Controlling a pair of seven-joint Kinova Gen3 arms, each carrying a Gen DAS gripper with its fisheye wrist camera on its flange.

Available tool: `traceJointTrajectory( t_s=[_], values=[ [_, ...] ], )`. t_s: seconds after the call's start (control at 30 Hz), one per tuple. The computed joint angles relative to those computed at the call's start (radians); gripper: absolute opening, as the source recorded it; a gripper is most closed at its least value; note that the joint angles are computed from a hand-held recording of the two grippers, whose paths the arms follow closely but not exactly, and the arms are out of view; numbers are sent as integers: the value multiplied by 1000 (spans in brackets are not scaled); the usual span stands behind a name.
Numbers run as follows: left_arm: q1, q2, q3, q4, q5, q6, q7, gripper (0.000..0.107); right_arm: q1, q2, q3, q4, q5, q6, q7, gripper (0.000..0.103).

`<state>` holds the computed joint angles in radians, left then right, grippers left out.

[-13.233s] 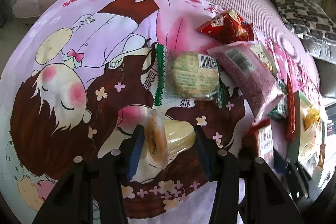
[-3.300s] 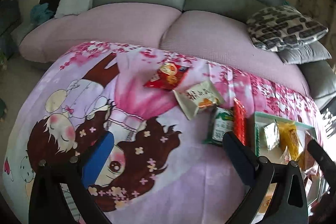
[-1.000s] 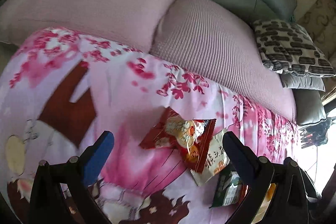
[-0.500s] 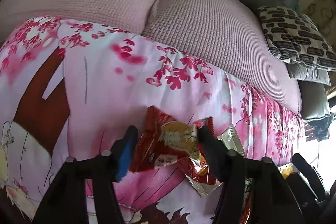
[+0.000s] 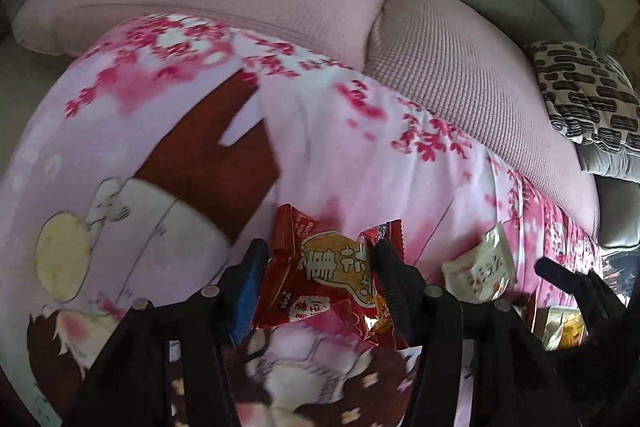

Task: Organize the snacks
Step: 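Grasp the small red candy bag with the left tool while the right tool grasps the white cracker bag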

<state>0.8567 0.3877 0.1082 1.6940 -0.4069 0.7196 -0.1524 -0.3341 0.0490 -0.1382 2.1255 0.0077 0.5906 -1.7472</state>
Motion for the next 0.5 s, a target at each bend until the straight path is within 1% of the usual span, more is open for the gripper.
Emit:
traceJointTrajectory(
  t_s=[0.1, 0.23, 0.33, 0.37, 0.4, 0.43, 0.5],
  values=[
    [25, -34, -13, 48, -19, -9, 63, 57, -10, 40, -7, -18, 18, 18, 11, 103],
    [38, -58, -13, 100, -47, -44, 158, 60, -41, 75, 1, -30, 78, 35, -41, 103],
    [35, -52, -1, 103, -55, -54, 186, 62, -41, 95, 9, -32, 78, 33, -60, 102],
    [27, -42, 11, 95, -40, -40, 175, 62, -43, 101, 11, -32, 84, 30, -71, 98],
    [31, -14, 13, 69, -40, -26, 175, 61, -45, 103, 13, -30, 86, 26, -79, 96],
    [44, -3, 9, 61, -47, -16, 182, 61, -47, 100, 14, -27, 89, 19, -89, 91],
    [72, 8, -1, 45, -69, 12, 197, 61, -43, 98, 13, -29, 85, 15, -89, 88]
  ],
)
